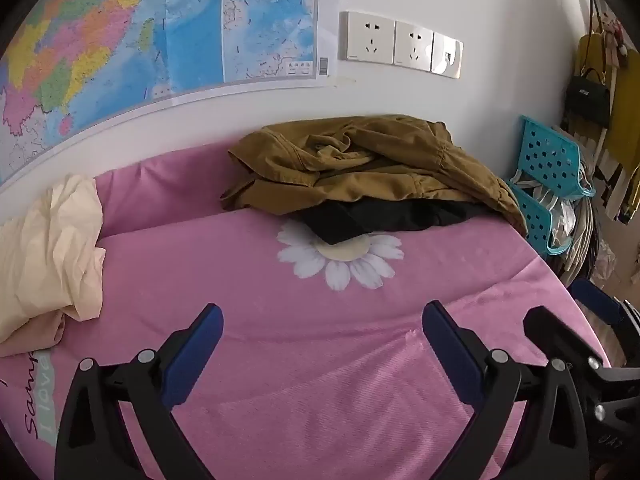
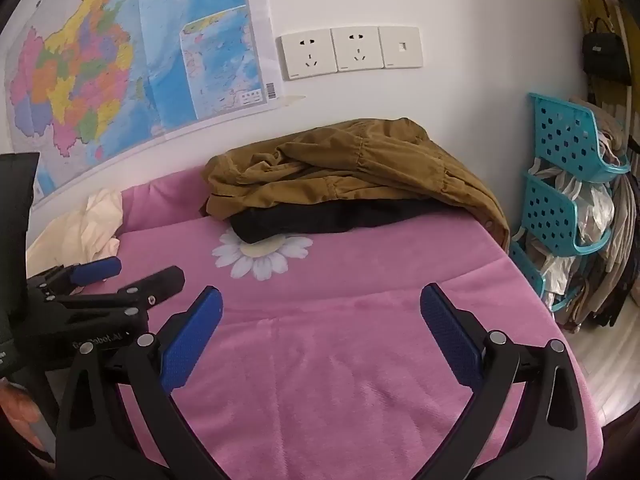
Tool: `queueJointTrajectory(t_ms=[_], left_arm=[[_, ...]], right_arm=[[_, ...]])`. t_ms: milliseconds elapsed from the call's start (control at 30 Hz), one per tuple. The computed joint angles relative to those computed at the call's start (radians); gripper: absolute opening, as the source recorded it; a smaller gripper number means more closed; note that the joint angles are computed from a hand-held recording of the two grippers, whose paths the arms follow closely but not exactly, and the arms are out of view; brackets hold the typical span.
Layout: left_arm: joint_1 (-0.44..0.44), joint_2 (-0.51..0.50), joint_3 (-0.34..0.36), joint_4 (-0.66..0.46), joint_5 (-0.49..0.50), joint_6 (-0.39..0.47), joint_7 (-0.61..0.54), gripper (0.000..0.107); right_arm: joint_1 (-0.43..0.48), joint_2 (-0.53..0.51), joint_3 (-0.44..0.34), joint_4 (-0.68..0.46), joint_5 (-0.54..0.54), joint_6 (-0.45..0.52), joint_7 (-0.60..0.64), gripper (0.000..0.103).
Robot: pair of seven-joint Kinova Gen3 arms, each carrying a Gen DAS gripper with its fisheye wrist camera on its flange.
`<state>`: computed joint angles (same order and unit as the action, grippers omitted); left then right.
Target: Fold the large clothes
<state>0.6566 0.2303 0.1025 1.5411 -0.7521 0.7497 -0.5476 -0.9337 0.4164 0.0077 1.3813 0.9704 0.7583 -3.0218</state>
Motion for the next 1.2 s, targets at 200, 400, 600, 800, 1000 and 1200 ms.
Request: queueJointTrajectory(t_ms=[200,400,600,800,1000,1200], left_arm=[[-0.004,0.026,0.002,-0.025,0.035,0.006,-0.027,0.097],[0.027,0.021,-0.017,-0.017,-0.001,0.006,0.013,0.097],[0.021,0.017,-0.013,-0.016,-0.007,0.004,0.029,0.097],[0.019,0.018,-0.009,-0.022,-0.003,0.011,0.027,0.097],[0.019,0.015,-0.01,-0.019,-0.01,0.005,0.033,0.097],[0.013,0.015,-0.009,-0.02,-0.004,0.0,0.029,0.097]], right_arm=[[0.007,-0.004,-0.003,0.002,-0.017,-0.009,0.004,0.098],[0.035,0.004,-0.005,-0.014,-0.049,-0.035,0.035,0.098],[-0.007,0.0,0.012,0.0,0.014,0.012,-0.011,0.098],[-0.001,0.003,0.004,-0.002,0.021,0.013,-0.015,0.098],[0.006,0.004,0.0,-0.011,0.016,0.015,0.0,0.098],[0.002,0.005,0.003,-0.016,0.016,0.017,0.003,0.098]])
